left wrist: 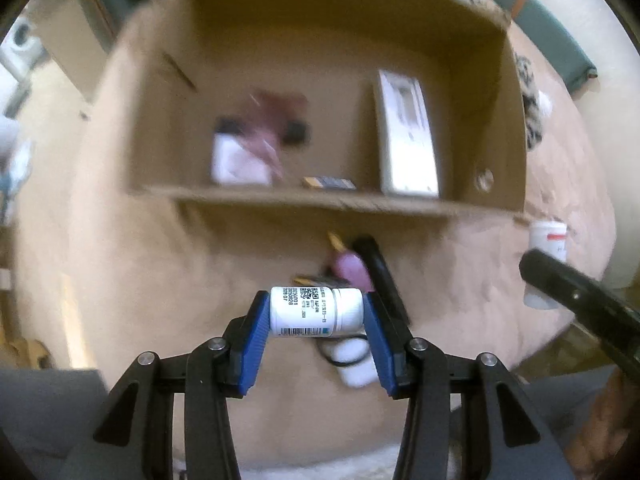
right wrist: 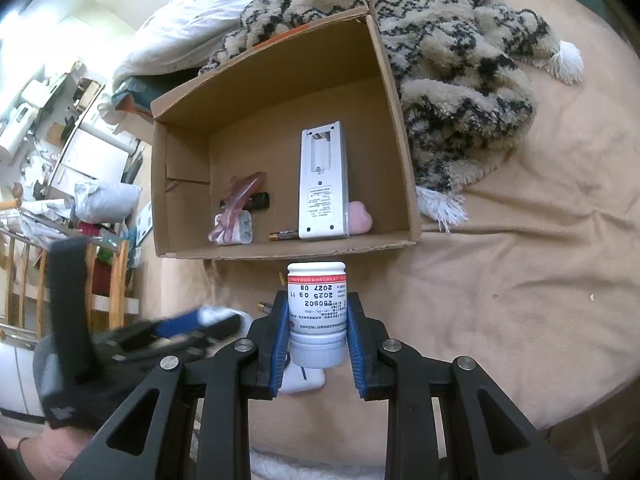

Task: Organize rigid objects
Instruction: 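Carry both white bottles into the box and open both tools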

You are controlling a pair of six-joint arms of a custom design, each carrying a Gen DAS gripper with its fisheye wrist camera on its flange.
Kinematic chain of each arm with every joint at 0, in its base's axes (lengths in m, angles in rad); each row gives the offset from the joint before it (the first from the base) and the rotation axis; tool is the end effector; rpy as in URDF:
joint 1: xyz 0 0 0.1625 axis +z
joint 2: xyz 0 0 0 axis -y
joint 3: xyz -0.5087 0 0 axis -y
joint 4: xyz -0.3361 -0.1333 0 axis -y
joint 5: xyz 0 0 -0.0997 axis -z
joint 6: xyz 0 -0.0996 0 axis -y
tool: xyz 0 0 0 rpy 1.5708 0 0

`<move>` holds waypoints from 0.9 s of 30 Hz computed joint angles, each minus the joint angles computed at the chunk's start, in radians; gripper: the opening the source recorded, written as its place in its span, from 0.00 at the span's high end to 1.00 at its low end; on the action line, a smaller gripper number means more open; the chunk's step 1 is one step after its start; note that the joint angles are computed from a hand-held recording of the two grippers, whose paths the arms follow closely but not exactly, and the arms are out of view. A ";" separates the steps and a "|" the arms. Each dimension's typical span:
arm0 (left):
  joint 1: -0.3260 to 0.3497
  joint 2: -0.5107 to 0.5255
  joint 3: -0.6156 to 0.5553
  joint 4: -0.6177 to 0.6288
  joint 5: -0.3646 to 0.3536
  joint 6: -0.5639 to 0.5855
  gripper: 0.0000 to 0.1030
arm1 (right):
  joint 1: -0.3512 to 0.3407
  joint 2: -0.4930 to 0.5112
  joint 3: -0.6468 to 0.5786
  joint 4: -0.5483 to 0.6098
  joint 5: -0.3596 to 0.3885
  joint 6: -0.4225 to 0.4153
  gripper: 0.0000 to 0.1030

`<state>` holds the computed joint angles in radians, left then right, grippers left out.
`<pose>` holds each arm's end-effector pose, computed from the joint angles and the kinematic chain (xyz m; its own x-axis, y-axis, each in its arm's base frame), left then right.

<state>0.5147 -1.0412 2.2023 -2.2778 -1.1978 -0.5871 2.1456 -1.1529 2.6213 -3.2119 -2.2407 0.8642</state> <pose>-0.2993 -0.3641 0.1661 -0.6991 0.4953 -0.5156 0.4744 0.8609 0.1838 0.2516 -0.2570 0.2333 -0.8722 0.4103 0.2664 0.1968 0.7928 -0.5768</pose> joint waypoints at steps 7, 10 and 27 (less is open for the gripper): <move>0.015 -0.104 -0.030 0.043 0.148 0.026 0.58 | 0.040 -0.005 -0.048 0.079 -0.031 0.023 0.72; 0.029 -0.123 -0.052 0.032 0.191 0.041 0.58 | 0.087 -0.017 -0.102 0.217 -0.142 0.068 0.72; 0.066 -0.065 -0.179 -0.074 0.307 0.186 0.58 | 0.023 -0.047 -0.205 0.112 -0.258 -0.166 0.72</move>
<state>0.5809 -1.1059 2.0238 -2.3523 -0.8910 -0.4009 2.1690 -1.1996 2.4164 -3.0996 -2.4988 0.6977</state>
